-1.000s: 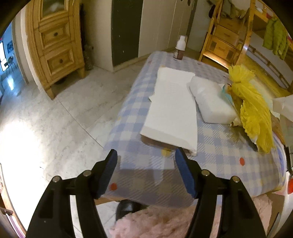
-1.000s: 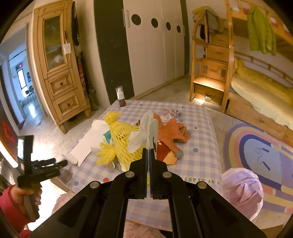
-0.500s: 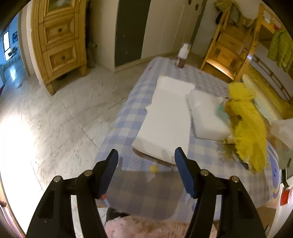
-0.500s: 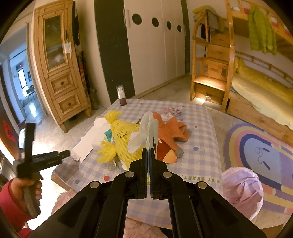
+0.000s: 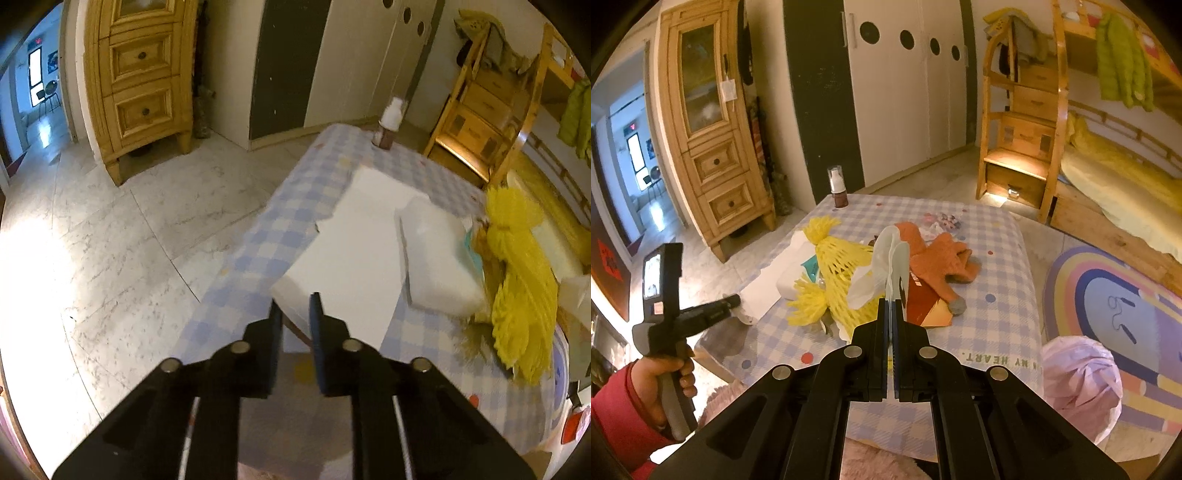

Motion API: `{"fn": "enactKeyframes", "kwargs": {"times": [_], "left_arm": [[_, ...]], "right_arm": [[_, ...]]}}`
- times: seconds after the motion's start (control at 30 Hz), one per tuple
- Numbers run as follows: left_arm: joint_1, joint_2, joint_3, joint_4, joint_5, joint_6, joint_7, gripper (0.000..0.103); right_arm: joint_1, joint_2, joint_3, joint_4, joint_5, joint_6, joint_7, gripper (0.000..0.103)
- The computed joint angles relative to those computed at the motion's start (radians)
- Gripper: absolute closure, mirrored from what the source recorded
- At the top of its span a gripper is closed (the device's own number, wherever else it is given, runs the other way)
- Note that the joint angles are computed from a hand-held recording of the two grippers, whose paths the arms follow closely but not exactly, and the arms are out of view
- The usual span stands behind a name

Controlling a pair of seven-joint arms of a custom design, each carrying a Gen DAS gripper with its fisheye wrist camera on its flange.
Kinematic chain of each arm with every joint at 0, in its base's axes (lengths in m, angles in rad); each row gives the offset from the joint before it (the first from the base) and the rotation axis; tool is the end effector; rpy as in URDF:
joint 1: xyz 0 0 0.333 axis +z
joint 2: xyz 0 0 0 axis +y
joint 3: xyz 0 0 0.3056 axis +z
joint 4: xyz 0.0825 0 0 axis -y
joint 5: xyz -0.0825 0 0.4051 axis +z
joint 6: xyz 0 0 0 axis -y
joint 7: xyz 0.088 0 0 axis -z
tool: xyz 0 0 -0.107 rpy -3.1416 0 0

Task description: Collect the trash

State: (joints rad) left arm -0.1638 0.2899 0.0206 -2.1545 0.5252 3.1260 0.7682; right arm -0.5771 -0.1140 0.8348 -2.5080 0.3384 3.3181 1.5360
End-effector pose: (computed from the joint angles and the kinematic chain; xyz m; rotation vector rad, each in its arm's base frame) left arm 0.6040 -0.1312 0.3093 -1.9960 1.7448 -0.7820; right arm 0.5104 0.1015 0.3901 -1.6359 1.6891 -0.6853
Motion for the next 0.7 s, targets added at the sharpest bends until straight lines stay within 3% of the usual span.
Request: {"fn": "enactKeyframes", "kwargs": {"times": [0.1,0.17,0.23,0.3,0.33,0.4,0.47,0.6,0.7], "left_arm": [[-0.058,-0.01,0.09,0.001,0.052,0.054,-0.059,0.101],[-0.136,-0.019,0.195,0.005,0.102,0.09,-0.117,0.103],[-0.227,-0.029,0.31,0.013,0.144,0.121,-0.161,0.103],[-0.286,-0.033,0.383,0.02,0.151,0.15,-0.176,0.103],[-0.301,-0.036,0.4,0.02,0.141,0.163,-0.169,0.103],[-0.384,-0.041,0.488,0.022,0.118,0.19,-0.159,0.103],[-0.38,-0.05,0.476,0.028,0.098,0.21,-0.135,0.103],[-0.47,-0.073,0.53,0.014,0.034,0.281,-0.044,0.103],[-0.512,-0.098,0.521,0.004,-0.009,0.321,0.035,0.103]], "right_arm": [[-0.136,-0.007,0.131,0.012,-0.018,-0.007,0.034,0.102],[-0.256,-0.018,0.244,0.022,-0.046,-0.01,0.071,0.102],[-0.305,-0.022,0.284,0.027,-0.072,-0.007,0.101,0.102],[-0.334,-0.024,0.306,0.027,-0.095,0.003,0.127,0.102],[-0.335,-0.027,0.304,0.026,-0.104,0.004,0.141,0.102],[-0.333,-0.034,0.295,0.022,-0.116,0.009,0.157,0.102],[-0.298,-0.043,0.256,0.013,-0.113,0.016,0.161,0.102],[-0.169,-0.076,0.117,-0.024,-0.064,0.041,0.142,0.102],[-0.083,-0.109,0.014,-0.065,-0.023,0.062,0.133,0.102]]}}
